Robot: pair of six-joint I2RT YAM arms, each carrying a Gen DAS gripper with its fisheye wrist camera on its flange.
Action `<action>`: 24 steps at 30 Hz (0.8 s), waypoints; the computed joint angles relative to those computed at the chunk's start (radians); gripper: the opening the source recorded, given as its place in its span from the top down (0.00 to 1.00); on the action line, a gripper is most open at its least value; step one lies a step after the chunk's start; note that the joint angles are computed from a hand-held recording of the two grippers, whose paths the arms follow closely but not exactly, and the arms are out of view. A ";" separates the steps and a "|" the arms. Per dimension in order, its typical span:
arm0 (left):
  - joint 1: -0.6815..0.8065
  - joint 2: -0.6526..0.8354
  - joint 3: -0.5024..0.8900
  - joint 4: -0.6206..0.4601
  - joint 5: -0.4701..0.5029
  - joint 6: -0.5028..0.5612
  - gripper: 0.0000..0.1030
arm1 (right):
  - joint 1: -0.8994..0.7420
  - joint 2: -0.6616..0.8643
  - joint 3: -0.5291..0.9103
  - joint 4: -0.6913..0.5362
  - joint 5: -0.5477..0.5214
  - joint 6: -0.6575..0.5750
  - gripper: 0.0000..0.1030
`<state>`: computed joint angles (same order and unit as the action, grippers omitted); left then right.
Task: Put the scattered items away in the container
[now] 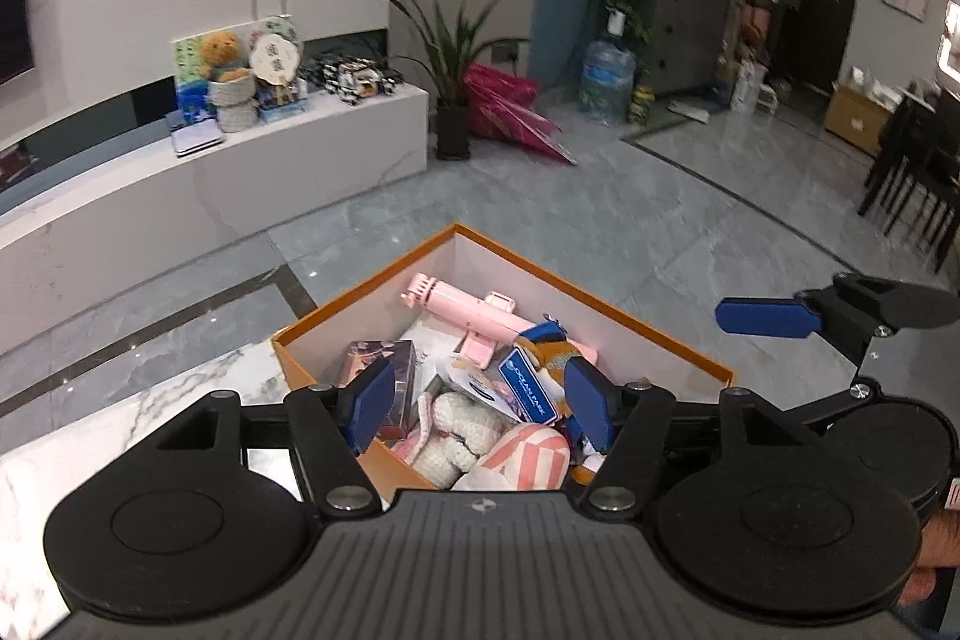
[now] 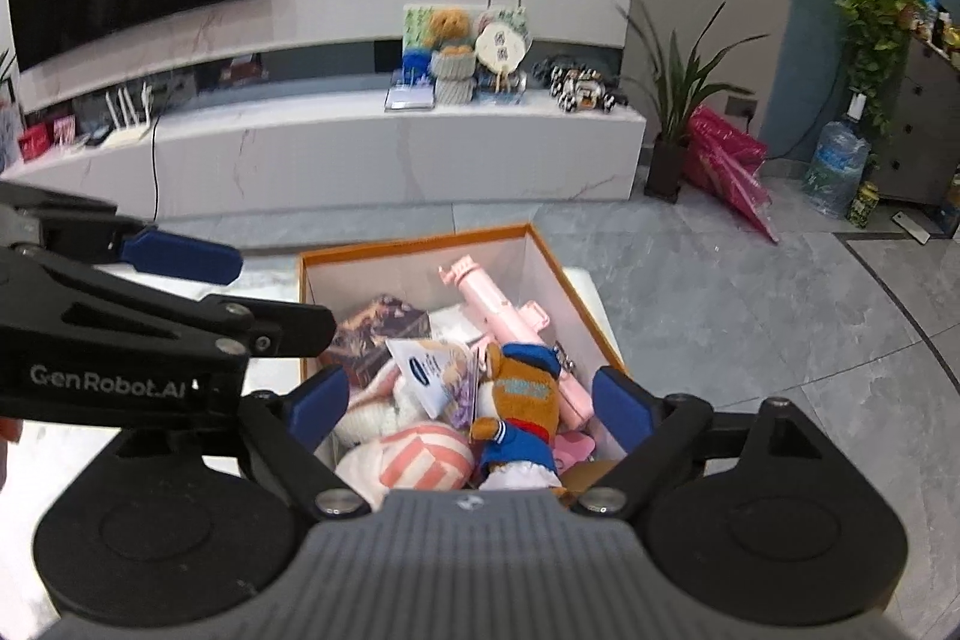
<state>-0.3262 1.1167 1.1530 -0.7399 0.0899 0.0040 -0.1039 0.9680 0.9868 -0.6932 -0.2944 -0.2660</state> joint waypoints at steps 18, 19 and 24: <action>-0.123 -0.102 -0.161 0.050 -0.216 -0.242 0.14 | -0.010 -0.126 -0.194 0.145 0.059 0.046 0.10; -0.130 -0.114 -0.174 0.056 -0.223 -0.254 0.14 | -0.020 -0.131 -0.199 0.141 0.051 0.039 0.10; -0.160 -0.159 -0.211 0.064 -0.249 -0.289 0.13 | -0.125 -0.124 -0.199 0.093 -0.096 0.014 0.10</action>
<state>-0.4866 0.9576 0.9417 -0.6761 -0.1588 -0.2854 -0.2285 0.8438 0.7875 -0.6000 -0.3901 -0.2522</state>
